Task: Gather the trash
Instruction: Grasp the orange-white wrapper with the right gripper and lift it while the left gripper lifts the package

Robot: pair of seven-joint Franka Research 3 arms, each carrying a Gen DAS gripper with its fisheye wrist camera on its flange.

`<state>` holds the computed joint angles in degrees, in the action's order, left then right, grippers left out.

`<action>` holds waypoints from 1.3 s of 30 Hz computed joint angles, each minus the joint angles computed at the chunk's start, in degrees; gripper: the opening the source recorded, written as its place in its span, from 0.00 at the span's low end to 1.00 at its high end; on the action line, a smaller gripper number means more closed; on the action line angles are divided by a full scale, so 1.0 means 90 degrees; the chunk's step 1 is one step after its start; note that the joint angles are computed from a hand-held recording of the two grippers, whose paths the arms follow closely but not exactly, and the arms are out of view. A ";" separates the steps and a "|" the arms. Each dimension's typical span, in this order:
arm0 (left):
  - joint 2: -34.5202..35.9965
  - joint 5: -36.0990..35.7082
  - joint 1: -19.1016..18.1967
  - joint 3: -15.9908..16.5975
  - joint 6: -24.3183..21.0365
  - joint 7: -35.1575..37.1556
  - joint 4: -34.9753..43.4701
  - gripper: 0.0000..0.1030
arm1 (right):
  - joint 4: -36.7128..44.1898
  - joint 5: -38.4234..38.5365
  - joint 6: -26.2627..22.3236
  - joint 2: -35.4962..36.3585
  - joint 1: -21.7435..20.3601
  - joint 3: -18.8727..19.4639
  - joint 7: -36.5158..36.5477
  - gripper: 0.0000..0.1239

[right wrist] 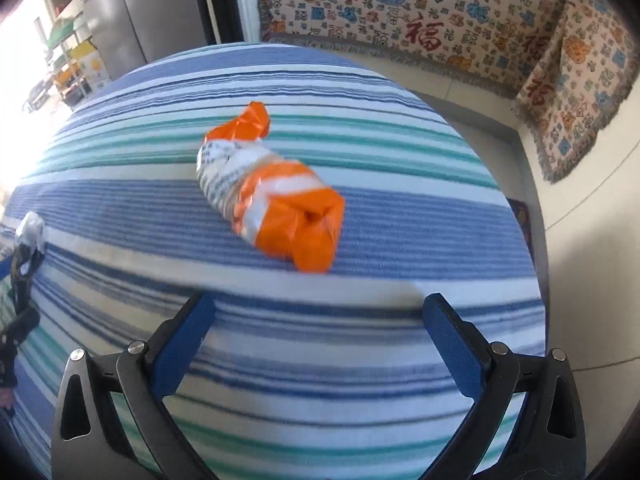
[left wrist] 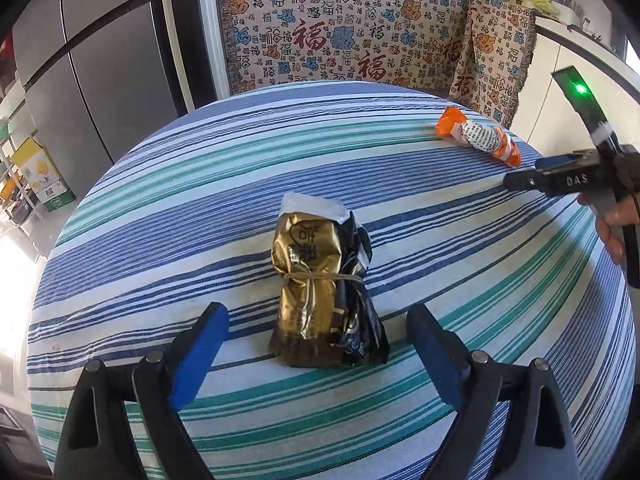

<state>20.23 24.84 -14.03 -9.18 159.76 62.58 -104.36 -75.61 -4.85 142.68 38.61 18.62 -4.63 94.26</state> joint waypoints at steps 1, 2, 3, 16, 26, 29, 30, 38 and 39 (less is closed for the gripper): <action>-0.0004 0.0011 -0.0012 0.0009 -0.0002 -0.0020 -0.0005 0.91 | 0.0212 -0.0229 0.0043 0.0142 0.0116 -0.0104 -0.0046 0.81; 0.0017 0.0005 -0.0009 0.0007 -0.0013 -0.0013 0.0025 0.91 | 0.0368 -0.0389 0.0098 0.0249 0.0189 -0.0153 -0.0135 0.78; 0.0020 0.0000 -0.0009 0.0005 -0.0015 -0.0012 0.0029 0.91 | 0.0448 -0.0388 0.0131 0.0302 0.0174 -0.0095 -0.0262 0.76; 0.0019 -0.0005 -0.0019 0.0013 -0.0023 -0.0035 0.0030 0.91 | -0.2726 -0.0868 0.0392 -0.1906 0.0836 -0.0205 0.1726 0.43; -0.0148 -0.0452 0.0322 -0.0338 0.0161 0.0741 -0.0269 0.91 | -0.4590 0.1056 0.0700 -0.3493 0.0042 0.0937 0.0147 0.59; -0.0456 -0.1252 0.0762 -0.0761 0.0462 0.1754 -0.0787 0.91 | -0.4722 0.0827 0.0566 -0.3773 0.0004 0.0930 -0.0176 0.63; -0.0525 -0.1489 0.0834 -0.0827 0.0508 0.1959 -0.0885 0.91 | -0.4692 0.0765 0.0497 -0.3805 -0.0008 0.0936 -0.0282 0.63; -0.0355 -0.2418 0.0748 -0.0836 0.0134 0.2455 -0.0399 0.91 | -0.3074 -0.0152 -0.0643 -0.2783 0.0374 0.0987 -0.0648 0.66; -0.0252 -0.2281 0.0616 -0.0724 -0.0019 0.2332 -0.0201 0.90 | -0.2801 -0.0363 -0.0828 -0.2563 0.0480 0.0959 -0.0662 0.66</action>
